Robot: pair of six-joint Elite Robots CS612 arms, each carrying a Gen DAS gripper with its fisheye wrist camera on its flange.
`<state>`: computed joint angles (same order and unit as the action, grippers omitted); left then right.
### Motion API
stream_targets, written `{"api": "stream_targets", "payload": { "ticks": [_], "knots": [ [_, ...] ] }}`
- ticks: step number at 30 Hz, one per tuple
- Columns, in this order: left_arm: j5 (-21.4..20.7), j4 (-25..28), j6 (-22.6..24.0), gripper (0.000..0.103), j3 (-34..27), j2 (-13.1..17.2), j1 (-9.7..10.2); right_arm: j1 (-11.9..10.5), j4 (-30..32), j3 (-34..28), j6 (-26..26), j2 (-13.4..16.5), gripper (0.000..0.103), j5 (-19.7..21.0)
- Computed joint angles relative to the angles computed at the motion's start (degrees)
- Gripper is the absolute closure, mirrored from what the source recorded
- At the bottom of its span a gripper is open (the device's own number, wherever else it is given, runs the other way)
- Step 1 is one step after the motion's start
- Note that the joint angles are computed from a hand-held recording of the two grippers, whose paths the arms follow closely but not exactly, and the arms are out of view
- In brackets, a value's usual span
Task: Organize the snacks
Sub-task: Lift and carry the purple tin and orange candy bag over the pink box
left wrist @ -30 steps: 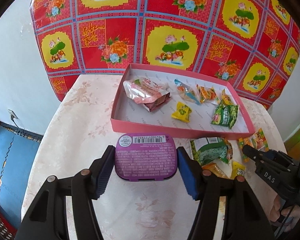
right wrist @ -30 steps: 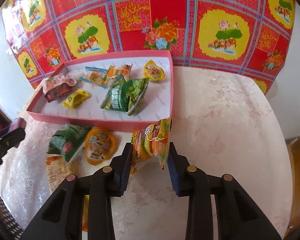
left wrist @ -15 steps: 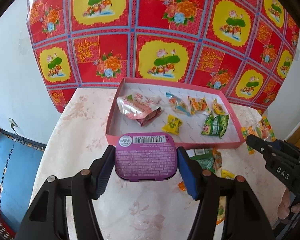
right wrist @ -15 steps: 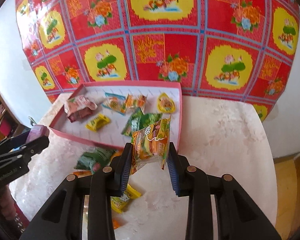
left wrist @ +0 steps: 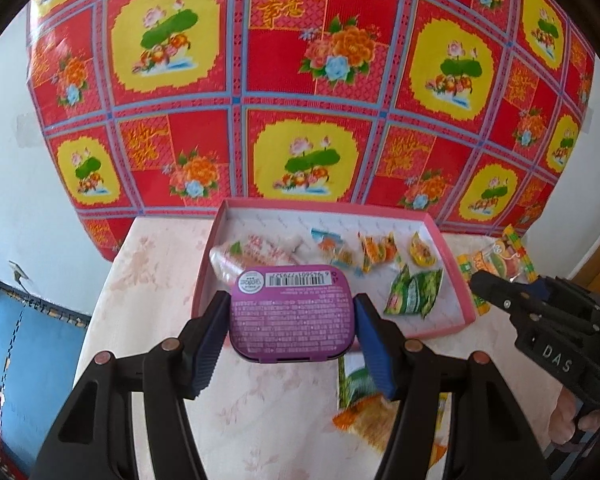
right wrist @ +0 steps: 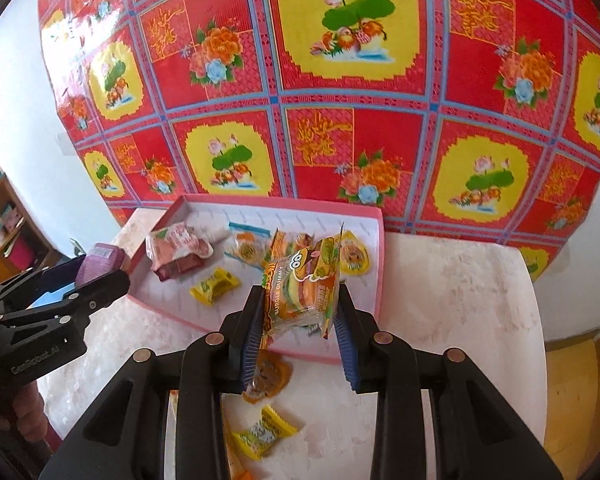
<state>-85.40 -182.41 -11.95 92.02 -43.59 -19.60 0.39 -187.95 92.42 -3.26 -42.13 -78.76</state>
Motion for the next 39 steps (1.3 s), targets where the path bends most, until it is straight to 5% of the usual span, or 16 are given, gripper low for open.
{"api": "stream_targets", "payload": {
  "ticks": [39],
  "knots": [
    [-3.19, 7.08, 0.82, 0.038, -17.27, 11.19, 0.89, 0.31, 8.52, -16.25, 3.12, 9.81, 0.069, 2.77]
  ]
}}
